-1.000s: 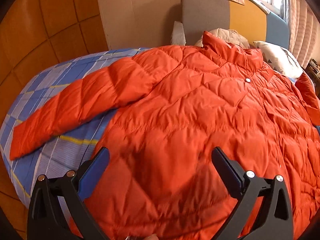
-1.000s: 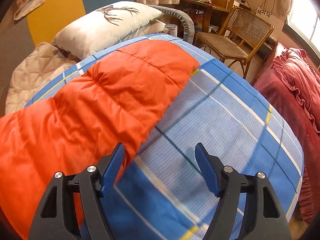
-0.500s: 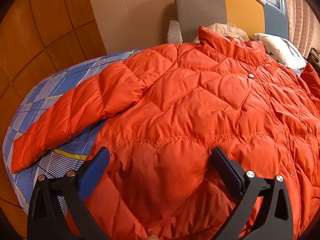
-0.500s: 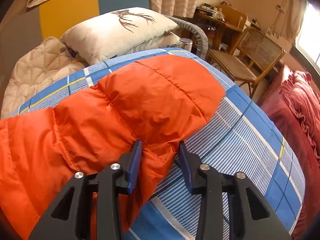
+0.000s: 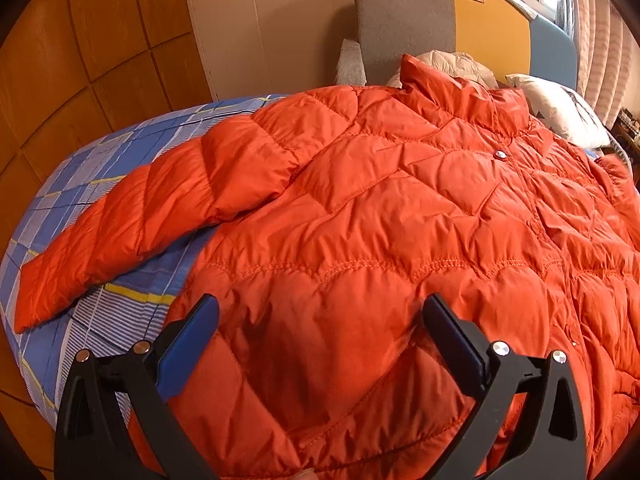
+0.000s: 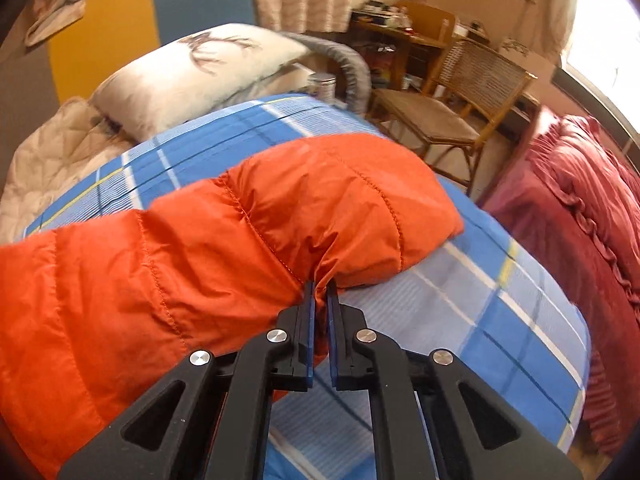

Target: Fold large clothes

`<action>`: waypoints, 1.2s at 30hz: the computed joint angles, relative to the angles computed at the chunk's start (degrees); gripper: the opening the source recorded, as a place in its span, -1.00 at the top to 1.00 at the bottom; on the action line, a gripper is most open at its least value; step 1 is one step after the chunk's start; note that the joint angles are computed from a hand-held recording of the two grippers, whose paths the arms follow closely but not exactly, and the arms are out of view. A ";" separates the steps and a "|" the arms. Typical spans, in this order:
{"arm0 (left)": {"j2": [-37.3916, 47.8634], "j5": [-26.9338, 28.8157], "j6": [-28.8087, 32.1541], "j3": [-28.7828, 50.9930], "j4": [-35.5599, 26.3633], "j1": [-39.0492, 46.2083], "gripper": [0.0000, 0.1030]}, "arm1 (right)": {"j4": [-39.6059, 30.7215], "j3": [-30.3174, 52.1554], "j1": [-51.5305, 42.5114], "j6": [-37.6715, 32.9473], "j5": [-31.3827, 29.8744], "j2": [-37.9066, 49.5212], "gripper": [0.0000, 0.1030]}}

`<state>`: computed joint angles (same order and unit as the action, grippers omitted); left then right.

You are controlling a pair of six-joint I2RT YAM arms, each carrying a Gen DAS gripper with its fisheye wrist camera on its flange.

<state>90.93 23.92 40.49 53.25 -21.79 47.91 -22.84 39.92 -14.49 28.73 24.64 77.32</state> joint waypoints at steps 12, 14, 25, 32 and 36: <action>1.37 10.89 7.99 5.83 -9.37 8.22 -0.96 | -11.91 12.34 33.02 -0.07 23.10 -7.24 0.93; 2.04 11.96 8.66 6.65 -10.02 9.79 -0.96 | -12.96 15.83 40.19 0.63 25.05 -3.21 0.93; 11.42 15.21 11.52 18.26 -22.22 14.54 -0.96 | -14.36 43.78 65.66 -1.16 16.20 31.13 0.73; 12.75 18.28 12.63 20.38 -25.00 14.97 -0.96 | -10.63 41.76 68.86 8.26 9.19 30.48 -0.44; 11.25 18.57 12.40 18.46 -23.63 13.81 -0.96 | -5.48 30.51 70.13 18.17 6.61 21.35 -0.49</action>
<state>102.17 42.49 52.89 71.72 -45.42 61.72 -28.32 70.43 55.65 46.90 31.24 98.67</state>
